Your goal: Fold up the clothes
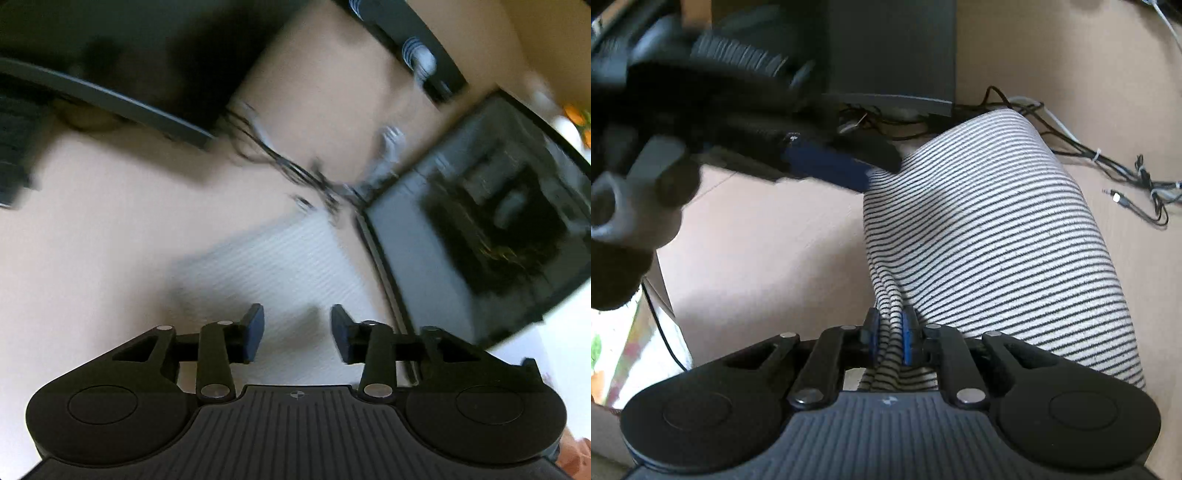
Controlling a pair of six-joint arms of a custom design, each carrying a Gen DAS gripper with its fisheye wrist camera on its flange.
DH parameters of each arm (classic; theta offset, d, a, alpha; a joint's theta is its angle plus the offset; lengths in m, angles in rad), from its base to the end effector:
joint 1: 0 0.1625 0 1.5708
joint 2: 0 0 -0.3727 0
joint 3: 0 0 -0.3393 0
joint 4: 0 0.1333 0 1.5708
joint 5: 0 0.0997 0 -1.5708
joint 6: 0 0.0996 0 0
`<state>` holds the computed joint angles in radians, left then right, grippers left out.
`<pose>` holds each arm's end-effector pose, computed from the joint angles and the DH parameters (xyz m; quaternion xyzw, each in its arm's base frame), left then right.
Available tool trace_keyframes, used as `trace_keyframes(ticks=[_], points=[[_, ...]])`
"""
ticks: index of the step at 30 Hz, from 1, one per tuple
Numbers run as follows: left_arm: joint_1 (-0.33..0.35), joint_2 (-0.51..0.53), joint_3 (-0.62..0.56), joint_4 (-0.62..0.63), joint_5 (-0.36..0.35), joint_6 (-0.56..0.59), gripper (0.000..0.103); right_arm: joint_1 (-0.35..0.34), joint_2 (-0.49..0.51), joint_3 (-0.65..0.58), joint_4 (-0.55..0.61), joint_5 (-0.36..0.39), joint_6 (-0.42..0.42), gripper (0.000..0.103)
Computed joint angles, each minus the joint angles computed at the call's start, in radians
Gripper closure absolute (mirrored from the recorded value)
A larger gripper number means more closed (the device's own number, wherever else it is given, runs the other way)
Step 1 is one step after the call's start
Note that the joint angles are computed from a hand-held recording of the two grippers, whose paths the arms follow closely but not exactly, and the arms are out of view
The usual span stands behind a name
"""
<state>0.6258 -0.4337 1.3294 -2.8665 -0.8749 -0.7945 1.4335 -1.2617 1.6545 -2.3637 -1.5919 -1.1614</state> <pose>-0.4290 -0.5533 0.0227 0.0017 0.9238 -0.3758 0.0728 0.0537 -0.5702 0.3348 0.4783 -0.8553 0.1520 0.1284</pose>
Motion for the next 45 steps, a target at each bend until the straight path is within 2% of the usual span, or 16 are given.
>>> trace_keyframes(ticks=[4, 7, 8, 9, 10, 14, 19, 22, 26, 27, 30, 32, 35, 39, 42, 45], points=[[0.020, 0.044, -0.059, 0.087, -0.030, -0.016, 0.055, -0.004, -0.019, 0.026, -0.049, 0.009, -0.001, 0.091], [0.017, 0.050, -0.063, 0.107, -0.025, -0.005, 0.057, -0.013, -0.023, -0.054, 0.062, 0.033, 0.062, 0.084], [0.014, 0.053, -0.065, 0.110, -0.020, 0.002, 0.057, -0.019, -0.021, -0.100, 0.129, 0.049, 0.094, 0.070], [0.011, 0.056, -0.067, 0.113, -0.015, 0.010, 0.057, -0.026, -0.021, -0.146, 0.183, 0.065, 0.127, 0.046], [0.009, 0.059, -0.067, 0.112, -0.011, 0.016, 0.057, -0.032, -0.023, -0.176, 0.207, 0.077, 0.150, 0.037], [-0.005, 0.055, -0.042, 0.101, 0.007, 0.028, 0.057, -0.057, 0.002, -0.290, 0.223, 0.102, 0.235, 0.032], [-0.008, 0.039, -0.014, 0.093, 0.002, 0.019, 0.057, -0.049, 0.133, -0.397, 0.132, 0.034, 0.331, 0.022], [-0.011, 0.039, -0.012, 0.099, 0.008, 0.011, 0.057, -0.049, 0.216, -0.475, 0.182, 0.024, 0.384, 0.007], [-0.014, 0.035, -0.003, 0.107, 0.023, -0.001, 0.057, -0.062, 0.233, -0.544, 0.361, 0.104, 0.458, 0.019], [-0.014, 0.029, 0.007, 0.107, 0.026, -0.010, 0.055, -0.055, 0.217, -0.528, 0.358, 0.109, 0.432, 0.031], [-0.010, 0.007, 0.049, 0.072, 0.012, -0.035, 0.052, -0.040, 0.150, -0.465, 0.352, 0.174, 0.338, 0.046], [-0.010, 0.001, 0.064, 0.063, 0.011, -0.043, 0.052, -0.026, 0.135, -0.441, 0.329, 0.157, 0.312, 0.047], [-0.016, 0.007, 0.053, 0.085, 0.030, -0.037, 0.054, -0.011, 0.138, -0.374, 0.183, 0.057, 0.296, 0.045], [-0.017, 0.016, 0.031, 0.108, 0.038, -0.008, 0.054, -0.013, 0.173, -0.351, 0.059, -0.034, 0.343, 0.037], [-0.012, 0.016, 0.031, 0.099, 0.029, 0.003, 0.054, 0.016, 0.174, -0.334, -0.004, -0.084, 0.298, 0.030], [-0.007, 0.010, 0.039, 0.085, 0.013, 0.016, 0.054, 0.052, 0.163, -0.304, -0.066, -0.076, 0.248, 0.030]])
